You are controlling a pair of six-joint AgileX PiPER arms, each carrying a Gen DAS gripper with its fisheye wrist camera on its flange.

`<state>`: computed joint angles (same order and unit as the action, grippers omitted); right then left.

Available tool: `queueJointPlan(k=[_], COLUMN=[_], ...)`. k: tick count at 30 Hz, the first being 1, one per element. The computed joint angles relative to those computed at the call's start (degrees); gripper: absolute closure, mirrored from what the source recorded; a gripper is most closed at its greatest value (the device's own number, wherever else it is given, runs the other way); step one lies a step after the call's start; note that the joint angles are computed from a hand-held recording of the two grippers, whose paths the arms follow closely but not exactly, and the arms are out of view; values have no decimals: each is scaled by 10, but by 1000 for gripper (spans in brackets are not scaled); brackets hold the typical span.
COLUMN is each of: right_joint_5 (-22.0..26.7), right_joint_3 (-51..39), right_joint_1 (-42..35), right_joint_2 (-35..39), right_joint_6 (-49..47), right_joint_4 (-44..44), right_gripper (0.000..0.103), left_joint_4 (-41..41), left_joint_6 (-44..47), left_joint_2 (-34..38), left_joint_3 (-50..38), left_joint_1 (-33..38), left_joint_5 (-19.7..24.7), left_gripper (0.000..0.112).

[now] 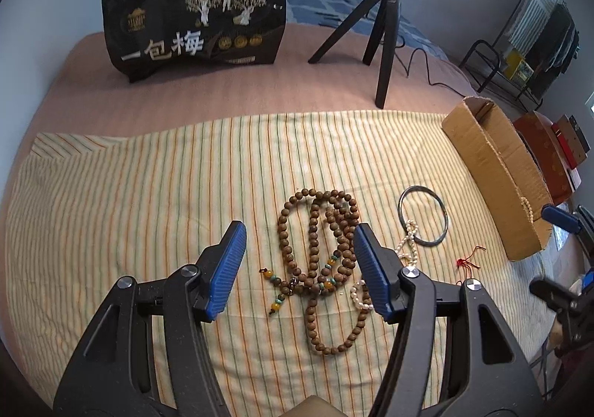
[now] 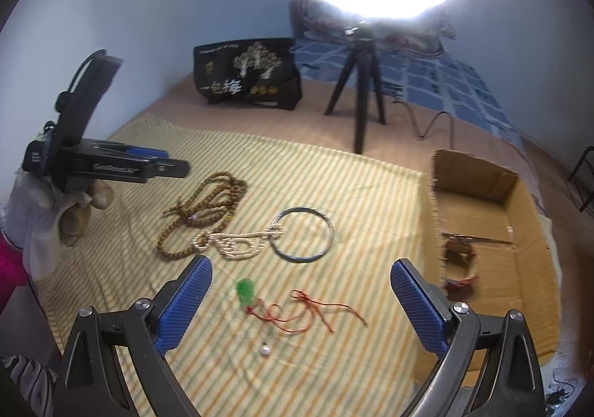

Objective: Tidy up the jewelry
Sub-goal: 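Move both tools back over the prayer beads and pearl necklace, then grasp the brown wooden prayer beads with the left tool while the right tool grasps the pearl necklace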

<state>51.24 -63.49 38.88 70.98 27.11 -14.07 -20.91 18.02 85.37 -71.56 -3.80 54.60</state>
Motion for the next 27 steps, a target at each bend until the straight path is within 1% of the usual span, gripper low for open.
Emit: queueJointPlan(k=[8, 11, 14, 17, 19, 20, 23, 27], right_joint_5=[-24, -28, -39, -51, -54, -55, -58, -62], right_joint_3=[-15, -18, -19, -19, -23, -25, -36, -48], right_joint_1=[6, 6, 3, -1, -3, -4, -5, -4], right_joint_2=[58, 74, 93, 108, 120, 126, 150, 176], right_joint_6=[-47, -56, -80, -115, -134, -142, -152, -157], right_joint_4=[68, 86, 111, 142, 161, 168, 174, 168], right_gripper=[7, 13, 27, 31, 36, 39, 46, 52], left_joint_4=[-17, -24, -24, -1, 14, 24, 47, 72], left_joint_6=[-13, -21, -24, -42, -53, -60, -76, -93], left_joint_2=[46, 67, 85, 95, 96, 98, 104, 112], left_joint_3=[-17, -29, -37, -42, -42, -44, -48, -49], left_joint_1=[-4, -11, -21, -41, -51, -57, -70, -85], left_joint_5=[16, 23, 29, 21, 12, 8, 2, -10], left_gripper=[51, 51, 51, 51, 51, 49, 47, 47])
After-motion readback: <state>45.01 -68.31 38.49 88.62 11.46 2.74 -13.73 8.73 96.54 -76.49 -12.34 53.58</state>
